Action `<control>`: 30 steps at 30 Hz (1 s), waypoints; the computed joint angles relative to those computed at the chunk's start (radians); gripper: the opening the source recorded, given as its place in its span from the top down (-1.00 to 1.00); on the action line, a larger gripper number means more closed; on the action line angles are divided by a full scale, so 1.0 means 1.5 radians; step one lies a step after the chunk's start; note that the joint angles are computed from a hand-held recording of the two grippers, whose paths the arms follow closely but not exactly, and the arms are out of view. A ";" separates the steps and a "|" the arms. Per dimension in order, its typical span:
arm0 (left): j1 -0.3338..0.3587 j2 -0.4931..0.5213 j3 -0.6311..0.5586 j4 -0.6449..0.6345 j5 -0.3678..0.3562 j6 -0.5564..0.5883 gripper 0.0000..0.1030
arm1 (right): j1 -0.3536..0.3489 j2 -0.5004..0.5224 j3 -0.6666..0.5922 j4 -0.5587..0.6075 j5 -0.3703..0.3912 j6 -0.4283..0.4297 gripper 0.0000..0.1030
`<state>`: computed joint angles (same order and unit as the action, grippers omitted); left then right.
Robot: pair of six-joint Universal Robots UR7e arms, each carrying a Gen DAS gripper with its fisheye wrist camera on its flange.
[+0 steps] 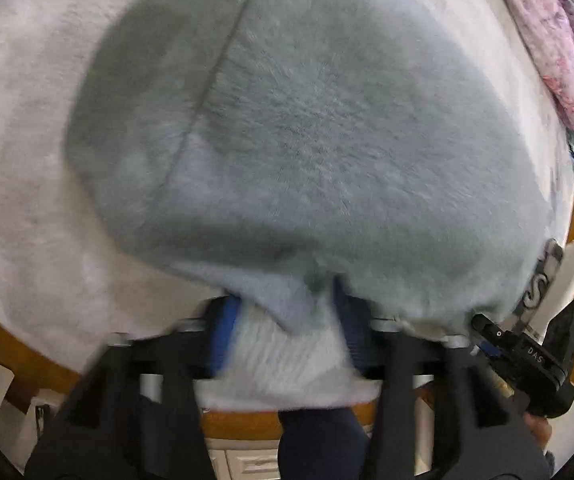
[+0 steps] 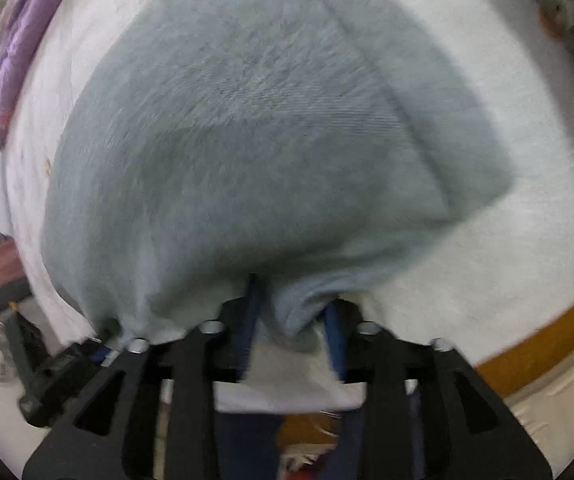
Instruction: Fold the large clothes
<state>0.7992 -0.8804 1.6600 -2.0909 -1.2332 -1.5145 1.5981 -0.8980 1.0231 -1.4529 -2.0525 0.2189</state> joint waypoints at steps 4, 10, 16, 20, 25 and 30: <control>-0.030 -0.037 0.004 0.025 0.031 0.002 -0.02 | 0.029 0.015 -0.066 0.066 -0.011 -0.036 0.22; -0.013 -0.026 -0.041 0.066 0.107 0.022 -0.13 | 0.079 0.100 -0.157 0.002 0.071 -0.188 0.97; 0.031 -0.026 -0.037 0.066 0.103 0.026 -0.13 | 0.113 0.205 -0.193 -0.078 0.034 -0.275 0.99; 0.041 -0.057 -0.001 0.001 0.086 0.073 -0.29 | 0.105 0.241 -0.159 -0.125 -0.056 -0.326 0.99; 0.042 -0.104 0.057 -0.041 0.075 0.050 -0.32 | 0.096 0.281 -0.224 -0.092 -0.043 -0.278 1.00; 0.033 -0.140 0.107 -0.068 0.069 0.037 -0.32 | 0.102 0.239 -0.223 -0.032 -0.004 -0.207 1.00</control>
